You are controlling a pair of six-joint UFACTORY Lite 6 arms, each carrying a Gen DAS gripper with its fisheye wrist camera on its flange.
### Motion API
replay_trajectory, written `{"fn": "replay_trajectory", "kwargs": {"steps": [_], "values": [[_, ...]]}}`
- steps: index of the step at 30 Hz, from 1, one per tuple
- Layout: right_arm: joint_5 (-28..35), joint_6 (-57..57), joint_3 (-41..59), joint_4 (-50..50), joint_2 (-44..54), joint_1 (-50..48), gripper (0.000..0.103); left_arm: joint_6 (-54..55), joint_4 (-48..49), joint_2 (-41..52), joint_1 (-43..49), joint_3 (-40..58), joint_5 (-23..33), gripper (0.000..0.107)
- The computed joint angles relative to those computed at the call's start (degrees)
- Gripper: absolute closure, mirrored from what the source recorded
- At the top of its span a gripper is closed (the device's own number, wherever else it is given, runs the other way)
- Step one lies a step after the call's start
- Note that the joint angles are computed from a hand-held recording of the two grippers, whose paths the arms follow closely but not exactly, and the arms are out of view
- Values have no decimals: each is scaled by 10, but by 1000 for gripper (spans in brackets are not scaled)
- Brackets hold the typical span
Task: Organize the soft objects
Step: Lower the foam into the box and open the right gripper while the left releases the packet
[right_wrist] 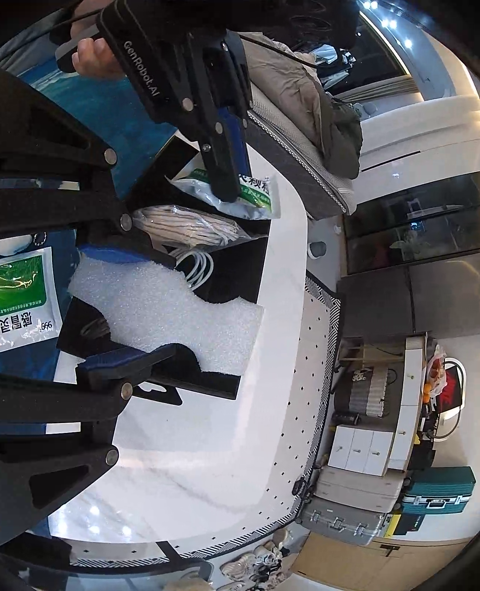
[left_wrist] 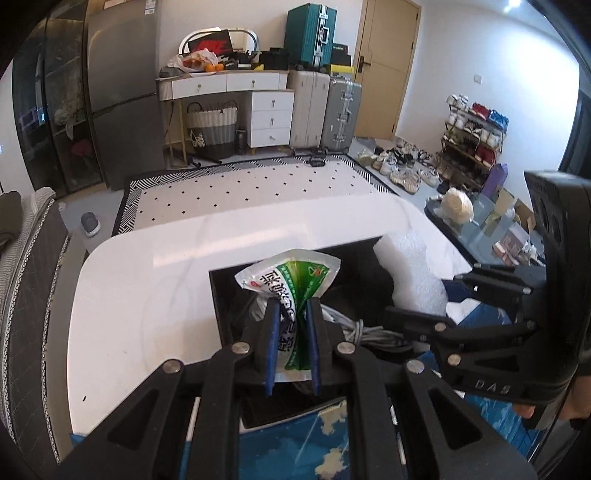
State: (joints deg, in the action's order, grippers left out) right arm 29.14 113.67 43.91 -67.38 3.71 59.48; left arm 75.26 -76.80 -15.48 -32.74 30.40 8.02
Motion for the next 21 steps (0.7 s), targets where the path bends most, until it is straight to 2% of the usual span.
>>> {"fn": "replay_trajectory", "kwargs": {"steps": [2, 5, 7, 11, 12, 13, 15, 18, 21], "values": [[-12, 10, -9, -10, -3, -9, 64, 3, -6, 3, -12, -4, -15, 95], [-23, 33, -18, -26, -4, -13, 62, -19, 20, 9, -7, -3, -8, 95], [-27, 5, -13, -8, -10, -23, 59, -35, 35, 20, -5, 1, -6, 93], [-38, -9, 14, -1, 14, -26, 41, 21, -12, 33, 9, 2, 6, 88], [-37, -6, 15, -1, 15, -23, 40, 35, -27, 29, 6, -2, -1, 83], [-35, -3, 16, 0, 16, -18, 40, 35, -24, 28, 6, -4, -6, 72], [-35, -4, 15, 8, 15, -16, 40, -6, 22, 18, 12, -5, -3, 57], [-34, 15, 2, 0, 0, -7, 40, -37, 59, -7, 25, -15, 16, 57], [-19, 5, -6, 20, -17, 9, 40, -115, 144, -39, 39, -21, 43, 56]]}}
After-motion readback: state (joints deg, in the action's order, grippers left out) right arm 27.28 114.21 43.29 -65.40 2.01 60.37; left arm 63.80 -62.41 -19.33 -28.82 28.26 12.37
